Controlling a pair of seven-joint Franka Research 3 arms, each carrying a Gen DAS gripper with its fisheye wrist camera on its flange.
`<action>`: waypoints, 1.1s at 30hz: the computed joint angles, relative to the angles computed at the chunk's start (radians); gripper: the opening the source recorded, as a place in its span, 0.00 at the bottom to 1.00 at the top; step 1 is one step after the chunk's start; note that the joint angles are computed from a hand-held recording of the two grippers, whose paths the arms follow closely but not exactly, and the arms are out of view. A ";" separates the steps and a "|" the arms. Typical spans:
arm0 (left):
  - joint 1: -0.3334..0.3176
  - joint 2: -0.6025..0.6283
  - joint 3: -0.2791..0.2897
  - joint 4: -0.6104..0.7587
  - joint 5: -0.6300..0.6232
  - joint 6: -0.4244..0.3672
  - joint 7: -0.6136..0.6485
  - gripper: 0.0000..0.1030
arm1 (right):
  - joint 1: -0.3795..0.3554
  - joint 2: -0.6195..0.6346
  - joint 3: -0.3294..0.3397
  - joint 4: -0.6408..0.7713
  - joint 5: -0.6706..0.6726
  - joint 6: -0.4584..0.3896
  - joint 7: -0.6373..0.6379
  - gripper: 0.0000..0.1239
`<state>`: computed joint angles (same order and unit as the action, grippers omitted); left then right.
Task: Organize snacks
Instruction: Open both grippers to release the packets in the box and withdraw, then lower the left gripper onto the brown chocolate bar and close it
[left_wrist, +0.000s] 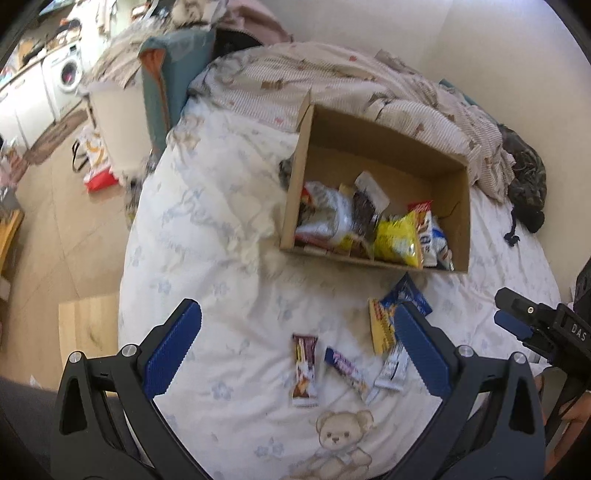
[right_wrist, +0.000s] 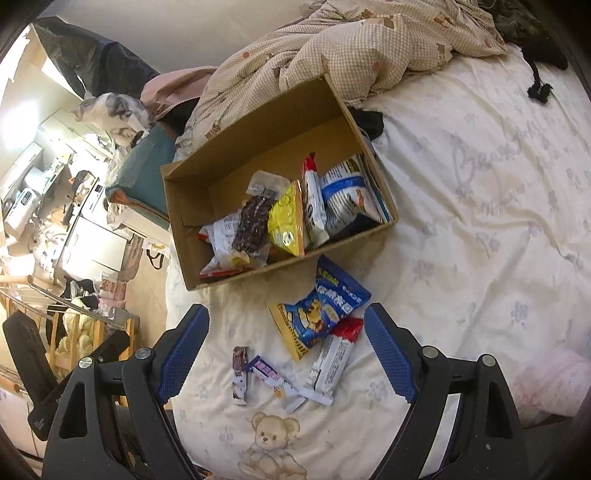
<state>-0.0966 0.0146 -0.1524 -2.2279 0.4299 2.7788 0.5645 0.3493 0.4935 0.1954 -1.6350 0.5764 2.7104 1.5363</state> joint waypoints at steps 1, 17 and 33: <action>-0.001 -0.001 -0.001 -0.007 -0.015 -0.006 0.002 1.00 | 0.002 -0.002 -0.002 -0.005 -0.002 -0.001 0.002 0.71; 0.004 0.168 -0.043 0.053 -0.452 -0.158 0.250 0.70 | 0.006 -0.016 -0.015 -0.041 -0.018 0.001 0.040 0.71; -0.017 0.300 -0.064 0.199 -0.441 -0.324 0.327 0.14 | 0.009 0.032 -0.031 0.014 -0.042 -0.055 0.108 0.71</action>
